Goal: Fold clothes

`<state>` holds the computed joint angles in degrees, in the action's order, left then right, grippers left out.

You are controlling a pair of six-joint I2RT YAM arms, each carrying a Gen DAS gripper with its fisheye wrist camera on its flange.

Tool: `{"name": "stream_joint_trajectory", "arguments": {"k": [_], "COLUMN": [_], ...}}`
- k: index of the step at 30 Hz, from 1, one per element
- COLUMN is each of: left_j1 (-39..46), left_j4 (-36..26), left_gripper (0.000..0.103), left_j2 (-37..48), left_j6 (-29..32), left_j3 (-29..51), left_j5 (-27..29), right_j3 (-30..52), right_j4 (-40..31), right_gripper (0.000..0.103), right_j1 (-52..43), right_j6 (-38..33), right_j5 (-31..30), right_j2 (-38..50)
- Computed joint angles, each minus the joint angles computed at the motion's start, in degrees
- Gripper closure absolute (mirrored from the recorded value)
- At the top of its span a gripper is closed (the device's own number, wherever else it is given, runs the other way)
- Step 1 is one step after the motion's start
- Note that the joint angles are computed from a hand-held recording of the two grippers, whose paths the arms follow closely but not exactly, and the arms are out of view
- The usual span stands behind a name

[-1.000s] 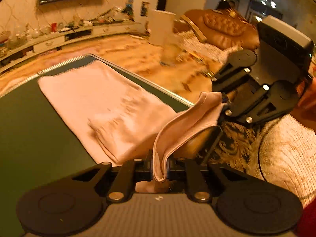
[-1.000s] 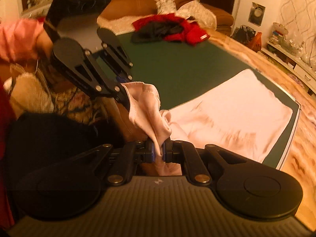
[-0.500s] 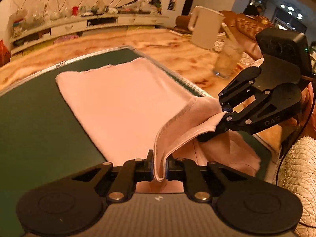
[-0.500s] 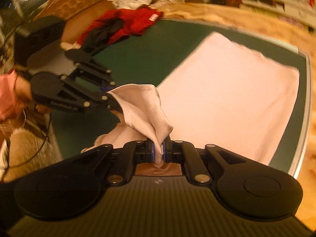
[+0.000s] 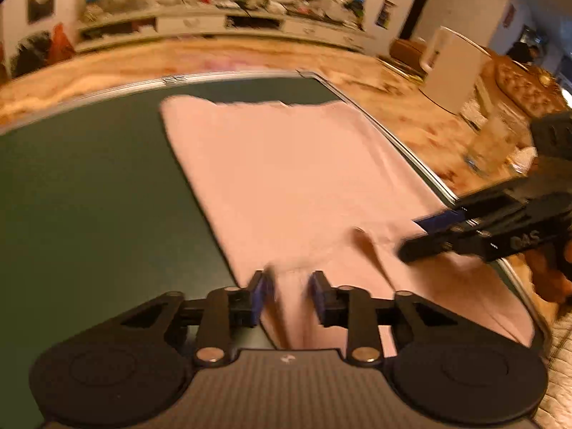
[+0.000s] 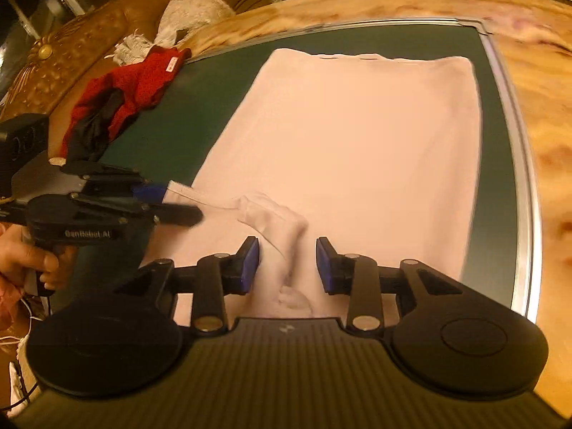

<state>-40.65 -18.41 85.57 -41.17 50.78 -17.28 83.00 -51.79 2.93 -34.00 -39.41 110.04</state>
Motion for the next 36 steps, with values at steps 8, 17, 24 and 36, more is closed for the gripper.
{"name": "stream_joint_trajectory", "arguments": {"k": [8,17,24,36], "left_j1": [-2.99,-19.34,-26.35,-31.92], "left_j4": [-2.29,-12.86,-12.8,-12.37], "left_gripper": [0.059,0.052,0.04,0.038], "left_j2": [-2.0,-0.85,-0.51,-0.74], "left_j6": [-5.78,-8.09,-5.5,-3.15], "left_j3": [-1.15,6.64,7.64,6.07], "left_j5": [-5.9,-18.77,-16.68,-13.83], "right_j3": [-9.86,-25.59,-34.38,-55.07], "right_j4": [6.64,7.31,9.35,15.98], "right_gripper": [0.062,0.062,0.062,0.042], "right_j1": [-2.48,-5.24,-3.06,2.09], "right_j6": [0.09,-6.86,-13.73,-48.13], "right_j5": [0.78,-5.49,4.13,12.79], "right_j2": [-8.42,-28.03,-36.07,-67.57]}}
